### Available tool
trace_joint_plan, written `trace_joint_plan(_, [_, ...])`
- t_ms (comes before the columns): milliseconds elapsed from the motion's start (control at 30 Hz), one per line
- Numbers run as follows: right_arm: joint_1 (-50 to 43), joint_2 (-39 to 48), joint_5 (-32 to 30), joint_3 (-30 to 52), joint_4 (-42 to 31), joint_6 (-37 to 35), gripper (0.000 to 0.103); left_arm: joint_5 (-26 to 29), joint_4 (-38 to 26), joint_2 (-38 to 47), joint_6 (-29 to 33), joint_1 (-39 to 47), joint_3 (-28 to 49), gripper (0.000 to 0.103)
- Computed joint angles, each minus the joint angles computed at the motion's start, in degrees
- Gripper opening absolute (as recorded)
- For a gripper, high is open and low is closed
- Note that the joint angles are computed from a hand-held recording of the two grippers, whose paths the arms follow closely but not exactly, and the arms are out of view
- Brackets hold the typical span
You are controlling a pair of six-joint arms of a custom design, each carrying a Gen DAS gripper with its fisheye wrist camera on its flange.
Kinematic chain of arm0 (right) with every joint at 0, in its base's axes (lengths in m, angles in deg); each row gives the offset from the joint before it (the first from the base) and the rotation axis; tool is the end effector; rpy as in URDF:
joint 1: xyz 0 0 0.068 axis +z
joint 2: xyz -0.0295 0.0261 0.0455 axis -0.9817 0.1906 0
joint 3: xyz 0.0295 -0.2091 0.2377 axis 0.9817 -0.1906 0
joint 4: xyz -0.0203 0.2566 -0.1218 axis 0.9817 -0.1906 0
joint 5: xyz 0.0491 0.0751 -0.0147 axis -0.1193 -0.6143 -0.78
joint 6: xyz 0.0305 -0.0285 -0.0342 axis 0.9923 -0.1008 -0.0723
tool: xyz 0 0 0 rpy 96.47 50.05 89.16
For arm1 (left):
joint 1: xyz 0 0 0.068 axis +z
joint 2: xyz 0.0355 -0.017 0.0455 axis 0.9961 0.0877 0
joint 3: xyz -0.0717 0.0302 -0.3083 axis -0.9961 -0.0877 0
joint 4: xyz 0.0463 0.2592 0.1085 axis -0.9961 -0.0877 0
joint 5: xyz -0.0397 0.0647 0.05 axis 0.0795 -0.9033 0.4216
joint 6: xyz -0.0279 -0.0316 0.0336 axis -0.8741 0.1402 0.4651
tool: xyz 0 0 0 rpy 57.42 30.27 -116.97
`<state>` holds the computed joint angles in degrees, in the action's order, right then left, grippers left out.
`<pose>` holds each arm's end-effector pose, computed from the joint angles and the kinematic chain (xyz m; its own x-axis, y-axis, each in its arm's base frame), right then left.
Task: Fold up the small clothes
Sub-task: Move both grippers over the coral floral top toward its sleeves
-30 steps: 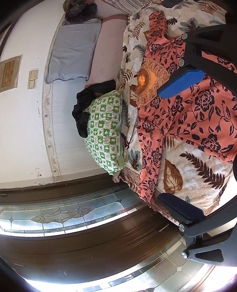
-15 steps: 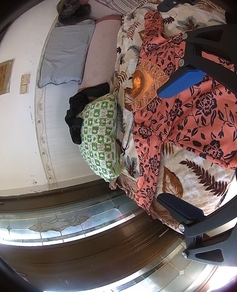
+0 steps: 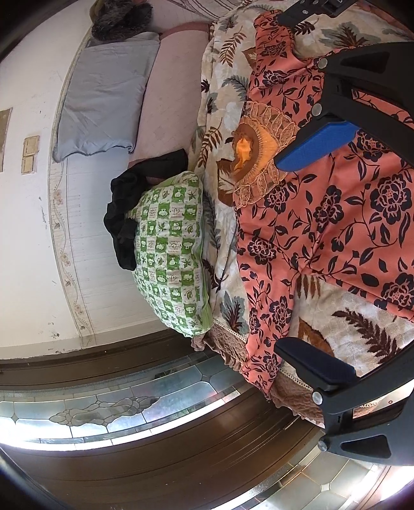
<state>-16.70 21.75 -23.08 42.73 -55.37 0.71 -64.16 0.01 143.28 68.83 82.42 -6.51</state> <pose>0.1316 0.1844 0.2956 -0.4005 0.2840 -0.8712 0.3754 0.9182 0.1267 0.2288 -0.0070 0.3540 -0.5707 0.1240 -0.8118 0.0292 0.9910 0.1309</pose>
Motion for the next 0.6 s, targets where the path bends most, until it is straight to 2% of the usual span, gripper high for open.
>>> trace_joint_plan(133, [-5.79,-4.05,-4.51,-6.31,10.73,-6.9,0.103,-1.82,3.33,3.78,-2.12,-3.1,-0.44,0.103])
trace_joint_plan(433, [-17.55,-7.54,-13.43,-15.13,26.28,-19.02,0.103,-4.17,10.65,12.51,-5.85,-8.26,-0.78,0.103])
trace_joint_plan(600, [-25.63,-8.8,-21.16,-18.65,34.36,-24.21,0.103,-4.74,13.9,17.88,-5.27,-8.95,-1.22,0.103])
